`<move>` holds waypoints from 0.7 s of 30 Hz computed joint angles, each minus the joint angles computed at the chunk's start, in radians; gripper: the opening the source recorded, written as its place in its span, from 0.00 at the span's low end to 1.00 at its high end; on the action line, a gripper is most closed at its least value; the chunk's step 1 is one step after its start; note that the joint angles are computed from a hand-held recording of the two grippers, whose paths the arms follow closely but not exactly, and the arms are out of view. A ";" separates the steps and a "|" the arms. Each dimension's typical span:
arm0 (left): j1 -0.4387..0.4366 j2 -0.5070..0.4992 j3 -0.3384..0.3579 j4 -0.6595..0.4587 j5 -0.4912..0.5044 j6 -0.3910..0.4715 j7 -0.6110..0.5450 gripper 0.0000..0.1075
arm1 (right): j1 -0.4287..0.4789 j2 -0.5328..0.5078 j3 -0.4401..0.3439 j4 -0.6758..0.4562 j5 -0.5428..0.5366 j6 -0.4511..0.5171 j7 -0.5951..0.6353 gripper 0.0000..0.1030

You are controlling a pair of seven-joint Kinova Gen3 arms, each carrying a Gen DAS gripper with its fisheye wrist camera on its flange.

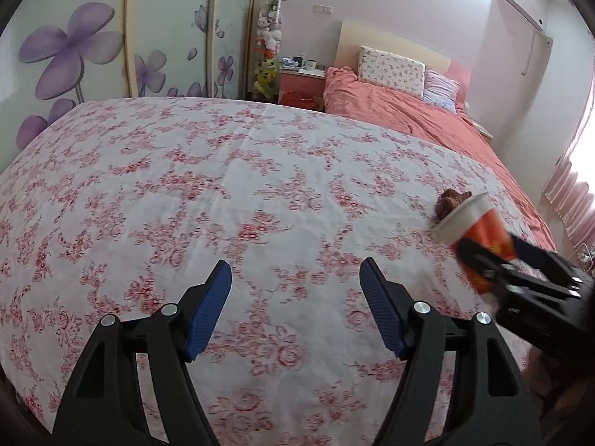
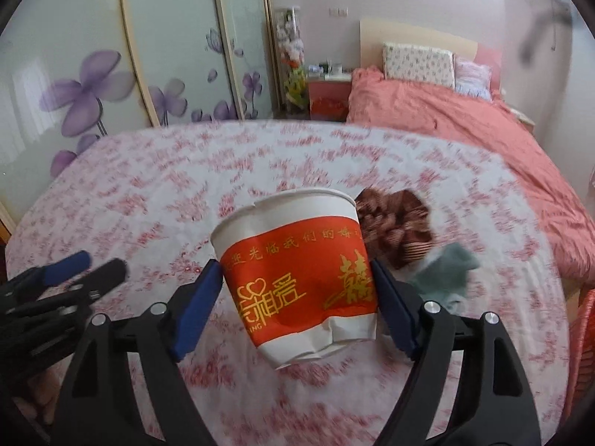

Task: Collect trash
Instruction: 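Grasp the white-and-red paper cup with the right tool and lift it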

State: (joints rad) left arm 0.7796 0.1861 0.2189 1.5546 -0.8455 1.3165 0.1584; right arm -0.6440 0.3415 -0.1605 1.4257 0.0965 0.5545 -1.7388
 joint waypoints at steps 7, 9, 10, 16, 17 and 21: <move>0.023 0.065 -0.011 -0.085 -0.008 -0.018 -0.064 0.66 | 0.044 -0.128 0.049 0.158 0.039 -0.103 -0.084 0.76; 0.031 0.093 -0.022 -0.122 -0.004 -0.035 -0.098 0.66 | 0.072 -0.162 0.069 0.208 0.055 -0.126 -0.136 0.76; 0.036 0.105 -0.030 -0.138 -0.002 -0.043 -0.113 0.66 | 0.085 -0.169 0.069 0.219 0.061 -0.130 -0.152 0.76; 0.062 0.196 -0.076 -0.261 0.031 -0.093 -0.232 0.66 | 0.187 -0.206 0.074 0.291 0.062 -0.149 -0.220 0.76; 0.067 0.209 -0.084 -0.280 0.041 -0.098 -0.247 0.66 | 0.201 -0.208 0.074 0.299 0.061 -0.149 -0.221 0.76; 0.077 0.263 -0.116 -0.356 0.088 -0.126 -0.305 0.66 | 0.237 -0.215 0.069 0.329 0.061 -0.166 -0.221 0.76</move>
State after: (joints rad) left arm 0.8567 0.4488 0.1030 1.1984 -0.7572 1.1901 -0.1467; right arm -0.4071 0.1264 -0.0919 1.7544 0.1575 0.3885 -1.9595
